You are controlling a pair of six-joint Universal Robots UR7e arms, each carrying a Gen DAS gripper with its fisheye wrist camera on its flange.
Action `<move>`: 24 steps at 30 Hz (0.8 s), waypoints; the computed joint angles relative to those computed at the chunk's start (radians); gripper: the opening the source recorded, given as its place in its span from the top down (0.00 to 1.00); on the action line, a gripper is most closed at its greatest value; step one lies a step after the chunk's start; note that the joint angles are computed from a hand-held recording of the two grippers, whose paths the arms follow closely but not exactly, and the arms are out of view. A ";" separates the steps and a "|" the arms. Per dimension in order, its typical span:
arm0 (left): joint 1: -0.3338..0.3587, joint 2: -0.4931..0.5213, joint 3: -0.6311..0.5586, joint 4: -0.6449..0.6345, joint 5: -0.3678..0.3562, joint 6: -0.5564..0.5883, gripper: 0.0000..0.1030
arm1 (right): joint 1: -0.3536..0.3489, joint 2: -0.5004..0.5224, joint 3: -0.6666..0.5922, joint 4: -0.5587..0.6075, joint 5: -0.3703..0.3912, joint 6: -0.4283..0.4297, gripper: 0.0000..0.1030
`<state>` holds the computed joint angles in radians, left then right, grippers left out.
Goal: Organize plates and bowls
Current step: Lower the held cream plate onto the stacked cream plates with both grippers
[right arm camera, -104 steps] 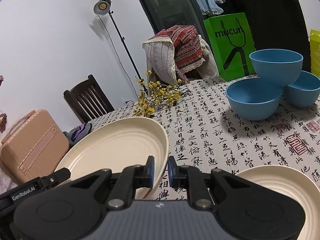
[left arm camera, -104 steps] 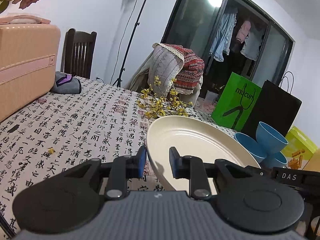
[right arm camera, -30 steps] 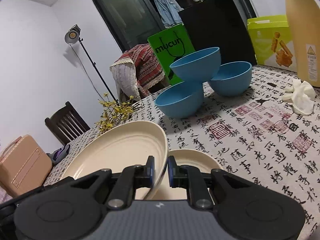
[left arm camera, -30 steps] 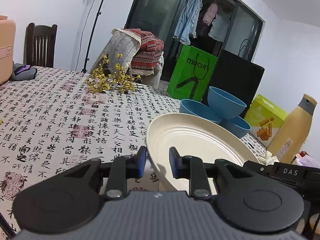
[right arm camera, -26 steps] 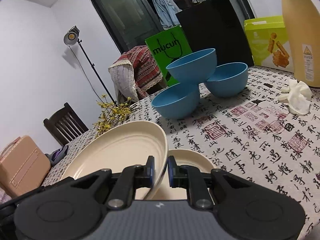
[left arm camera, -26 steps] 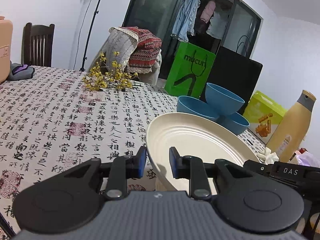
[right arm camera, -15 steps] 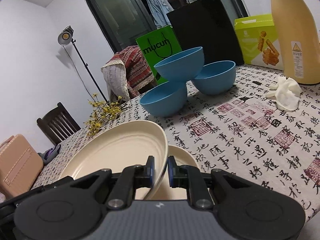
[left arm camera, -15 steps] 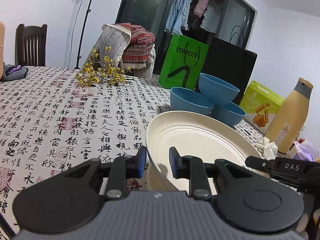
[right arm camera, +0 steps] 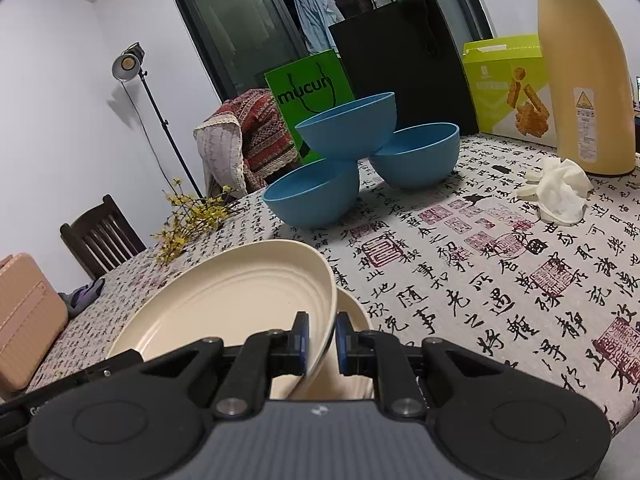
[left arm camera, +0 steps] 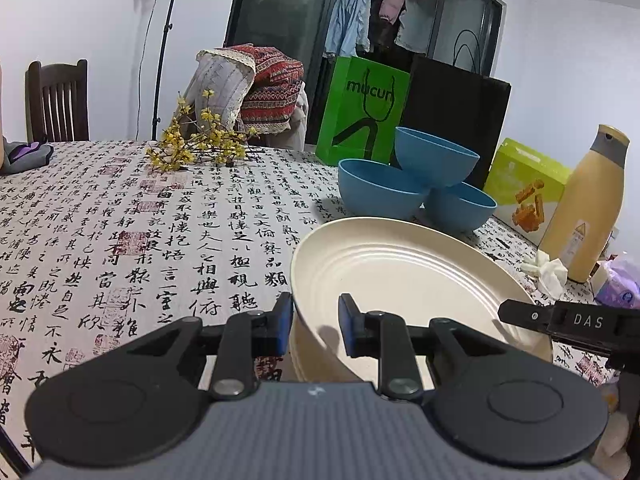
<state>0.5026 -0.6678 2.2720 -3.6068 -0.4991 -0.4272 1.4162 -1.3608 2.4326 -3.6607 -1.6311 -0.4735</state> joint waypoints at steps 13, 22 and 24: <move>-0.003 0.024 0.002 0.003 0.012 0.008 0.76 | -0.002 0.031 0.013 -0.068 -0.021 -0.055 0.87; -0.005 0.040 -0.002 0.009 0.020 0.012 0.76 | 0.003 0.059 0.021 -0.133 -0.043 -0.106 0.87; -0.007 0.047 -0.003 0.006 0.026 0.016 0.76 | 0.007 0.073 0.021 -0.161 -0.053 -0.128 0.87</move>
<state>0.4956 -0.6212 2.2691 -3.6009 -0.4734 -0.4107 1.4234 -1.2874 2.4540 -3.8216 -1.6843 -0.6018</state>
